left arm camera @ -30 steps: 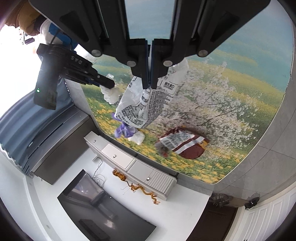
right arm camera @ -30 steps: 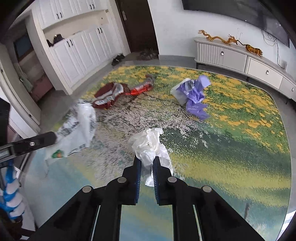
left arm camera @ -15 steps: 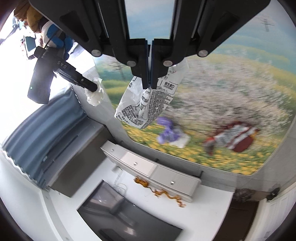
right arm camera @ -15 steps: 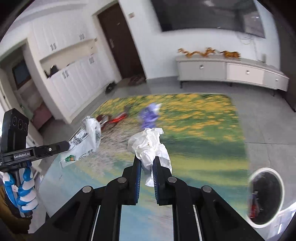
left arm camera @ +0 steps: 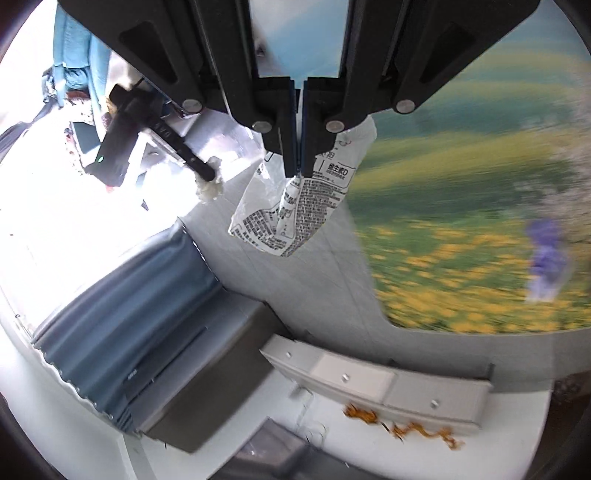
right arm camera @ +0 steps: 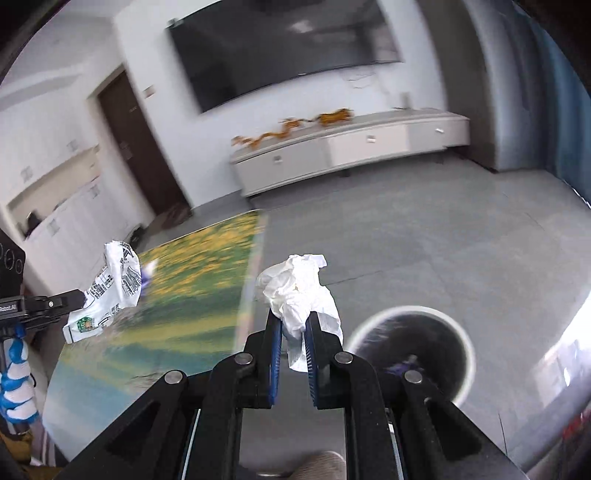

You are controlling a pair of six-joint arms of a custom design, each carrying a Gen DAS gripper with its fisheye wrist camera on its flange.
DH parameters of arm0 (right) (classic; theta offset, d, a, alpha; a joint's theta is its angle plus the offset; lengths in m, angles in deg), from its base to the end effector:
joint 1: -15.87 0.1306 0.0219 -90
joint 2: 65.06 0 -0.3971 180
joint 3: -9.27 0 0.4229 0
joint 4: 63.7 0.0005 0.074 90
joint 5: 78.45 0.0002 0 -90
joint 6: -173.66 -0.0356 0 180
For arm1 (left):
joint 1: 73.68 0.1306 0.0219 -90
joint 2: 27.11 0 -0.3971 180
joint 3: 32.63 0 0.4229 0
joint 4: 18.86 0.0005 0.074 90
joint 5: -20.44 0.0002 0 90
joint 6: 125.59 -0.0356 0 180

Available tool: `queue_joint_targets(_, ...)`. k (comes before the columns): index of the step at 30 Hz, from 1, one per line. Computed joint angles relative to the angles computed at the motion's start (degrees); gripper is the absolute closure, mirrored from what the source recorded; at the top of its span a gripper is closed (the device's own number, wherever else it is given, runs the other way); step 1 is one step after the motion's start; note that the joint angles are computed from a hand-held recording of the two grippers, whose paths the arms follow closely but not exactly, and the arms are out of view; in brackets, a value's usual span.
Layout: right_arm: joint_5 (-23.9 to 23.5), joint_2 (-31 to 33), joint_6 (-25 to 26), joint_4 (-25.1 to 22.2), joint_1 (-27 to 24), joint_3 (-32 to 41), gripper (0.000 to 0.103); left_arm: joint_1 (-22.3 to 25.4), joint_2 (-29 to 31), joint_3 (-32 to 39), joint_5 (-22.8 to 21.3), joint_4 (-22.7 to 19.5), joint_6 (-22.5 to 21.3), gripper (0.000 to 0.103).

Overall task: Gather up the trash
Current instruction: 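Carry both items over the white bin and open both tools to drop them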

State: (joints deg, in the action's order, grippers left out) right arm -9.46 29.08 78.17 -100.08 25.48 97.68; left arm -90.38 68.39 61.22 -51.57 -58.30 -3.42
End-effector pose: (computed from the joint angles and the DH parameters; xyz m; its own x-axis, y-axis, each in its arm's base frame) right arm 0.5410 0.1040 0.4124 -0.6981 -0.0276 -0.7155 -0.3529 0.8827 0.3103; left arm 0.5368 -0.1730 0.4427 -0.7971 -0.2896 -0.5299 0.0849 0.8151 -0.5731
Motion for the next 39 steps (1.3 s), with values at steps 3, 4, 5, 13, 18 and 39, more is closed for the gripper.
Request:
queue_joint_targets(3,-0.7,1.4,-1.1,-0.4,-3.0,0.1,0.091,-2.5,7.1,7.2,-0.4,-2.3,1.0,0.102)
queue_joint_targets(4,-1.1,2.0,-1.3,-0.7,-3.8,0.3,0.091,-3.1,9.1,9.2,-0.6,-3.1,1.3,0.102)
queue_joint_targets(5,-1.5,3.0,-1.4,-1.1,-4.6,0.8,0.091,-3.7,10.9,11.1,-0.8,-3.9,1.6,0.102)
queue_joint_targets(13,-1.3,10.0,-1.1,-2.2,-7.6,3.9,0.089,-7.6,27.7,30.3,-3.8,-12.9,2.3,0.102)
queue_joint_targets(18,0.1,12.1,-1.1,-2.8,-8.0,4.0,0.082,-8.7,36.2,41.0,-5.4,-17.8,4.1,0.099)
queue_joint_targets(39,0.0,7.9,-7.3,3.5,-7.9,1.1,0.052,-11.6,24.7,29.6,-26.9,-17.4,-3.3,0.071)
